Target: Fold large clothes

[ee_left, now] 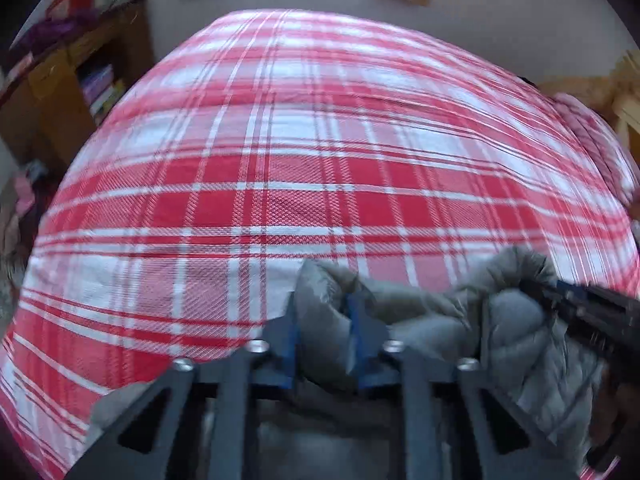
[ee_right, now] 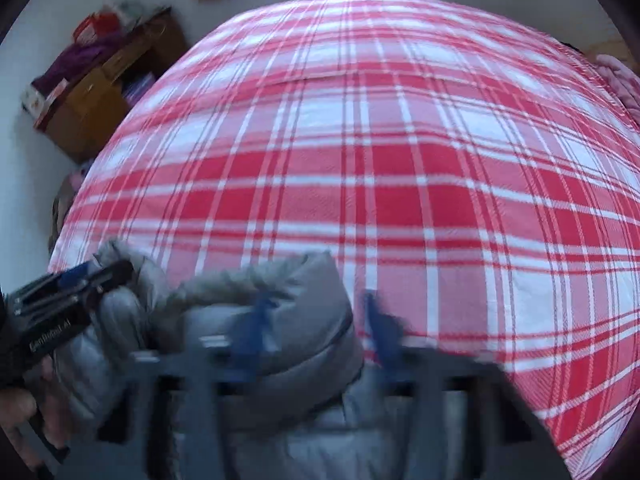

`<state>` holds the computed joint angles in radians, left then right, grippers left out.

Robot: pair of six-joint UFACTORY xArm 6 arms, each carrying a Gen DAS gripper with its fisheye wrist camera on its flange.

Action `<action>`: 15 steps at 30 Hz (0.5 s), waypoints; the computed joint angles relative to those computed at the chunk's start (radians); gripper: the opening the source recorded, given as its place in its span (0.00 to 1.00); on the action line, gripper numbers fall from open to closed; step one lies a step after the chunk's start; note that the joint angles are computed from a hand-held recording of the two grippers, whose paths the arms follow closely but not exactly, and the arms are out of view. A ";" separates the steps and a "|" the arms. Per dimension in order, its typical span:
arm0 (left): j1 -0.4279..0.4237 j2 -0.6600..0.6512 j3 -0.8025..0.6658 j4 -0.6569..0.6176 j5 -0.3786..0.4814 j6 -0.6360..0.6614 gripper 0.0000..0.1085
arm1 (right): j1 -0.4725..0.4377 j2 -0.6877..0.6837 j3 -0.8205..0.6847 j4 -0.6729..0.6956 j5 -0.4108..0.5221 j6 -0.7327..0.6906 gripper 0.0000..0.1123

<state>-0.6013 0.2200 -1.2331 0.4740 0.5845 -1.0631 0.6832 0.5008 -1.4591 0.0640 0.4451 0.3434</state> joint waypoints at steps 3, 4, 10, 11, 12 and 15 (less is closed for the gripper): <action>-0.032 -0.119 0.109 0.123 -0.027 -0.075 0.10 | 0.005 -0.091 0.111 -0.021 -0.047 -0.017 0.12; -0.045 -0.153 0.140 0.154 -0.028 -0.099 0.10 | 0.008 -0.133 0.159 -0.042 -0.065 -0.015 0.10; -0.133 -0.284 0.261 0.386 0.018 -0.270 0.09 | 0.017 -0.354 0.425 -0.142 -0.169 0.013 0.08; -0.145 -0.287 0.274 0.412 0.030 -0.299 0.08 | 0.015 -0.365 0.444 -0.169 -0.177 0.036 0.08; -0.149 -0.288 0.287 0.429 0.029 -0.321 0.08 | 0.013 -0.380 0.475 -0.189 -0.192 0.056 0.08; -0.182 -0.278 0.319 0.502 0.066 -0.416 0.08 | 0.012 -0.381 0.520 -0.221 -0.230 0.108 0.07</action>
